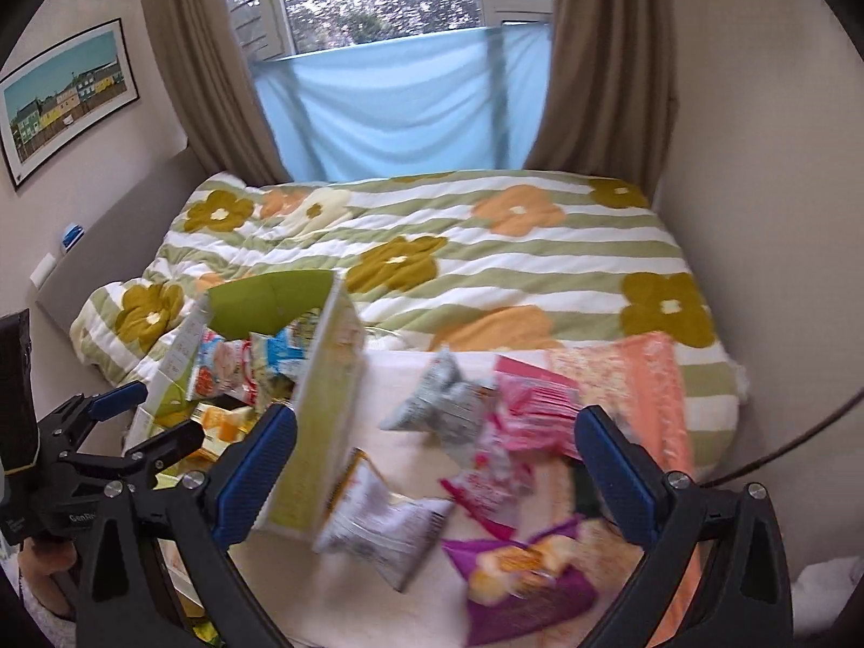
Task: Organize snacks
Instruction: 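Grasp the purple chip bag with the left tool while the right tool grasps the white packet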
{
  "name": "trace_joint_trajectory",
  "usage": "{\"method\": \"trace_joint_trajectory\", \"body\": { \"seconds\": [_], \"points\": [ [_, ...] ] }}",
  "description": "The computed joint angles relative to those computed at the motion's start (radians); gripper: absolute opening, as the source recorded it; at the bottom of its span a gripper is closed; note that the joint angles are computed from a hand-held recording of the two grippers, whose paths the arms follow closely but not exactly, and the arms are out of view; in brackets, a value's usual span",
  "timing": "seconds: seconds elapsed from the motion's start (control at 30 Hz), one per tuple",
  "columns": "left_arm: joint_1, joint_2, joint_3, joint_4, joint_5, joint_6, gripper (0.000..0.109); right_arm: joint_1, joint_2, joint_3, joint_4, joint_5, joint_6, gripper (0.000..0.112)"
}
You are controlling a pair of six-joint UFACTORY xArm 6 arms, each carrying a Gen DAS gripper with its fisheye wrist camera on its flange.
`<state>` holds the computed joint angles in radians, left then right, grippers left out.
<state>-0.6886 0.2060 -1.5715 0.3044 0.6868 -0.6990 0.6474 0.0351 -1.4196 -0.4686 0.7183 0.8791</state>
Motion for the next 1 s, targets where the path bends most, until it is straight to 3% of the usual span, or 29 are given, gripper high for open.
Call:
{"method": "trace_joint_trajectory", "body": {
  "seconds": [0.2,0.37,0.53,0.83,1.0],
  "points": [
    [-0.13,0.066,-0.08,0.048,0.041,-0.125,0.101,-0.045,-0.239,0.274,-0.001,0.003,0.005,0.103],
    [-0.204,0.159,-0.15,-0.059,0.053,-0.139,0.101,-0.099,-0.4,0.497,0.105,-0.045,-0.062,0.103],
    [-0.241,0.307,-0.287,-0.184,0.102,-0.092,0.101,-0.122,-0.492,0.659,0.131,-0.054,-0.032,0.103],
    [-0.232,0.649,-0.68,-0.371,0.258,0.007,0.101,-0.138,-0.498,0.844,0.194,-0.158,0.076,0.103],
    [-0.228,0.752,-0.805,-0.38,0.29,-0.008,0.101,-0.113,-0.438,0.851,0.089,-0.164,0.236,0.103]
  ]
}}
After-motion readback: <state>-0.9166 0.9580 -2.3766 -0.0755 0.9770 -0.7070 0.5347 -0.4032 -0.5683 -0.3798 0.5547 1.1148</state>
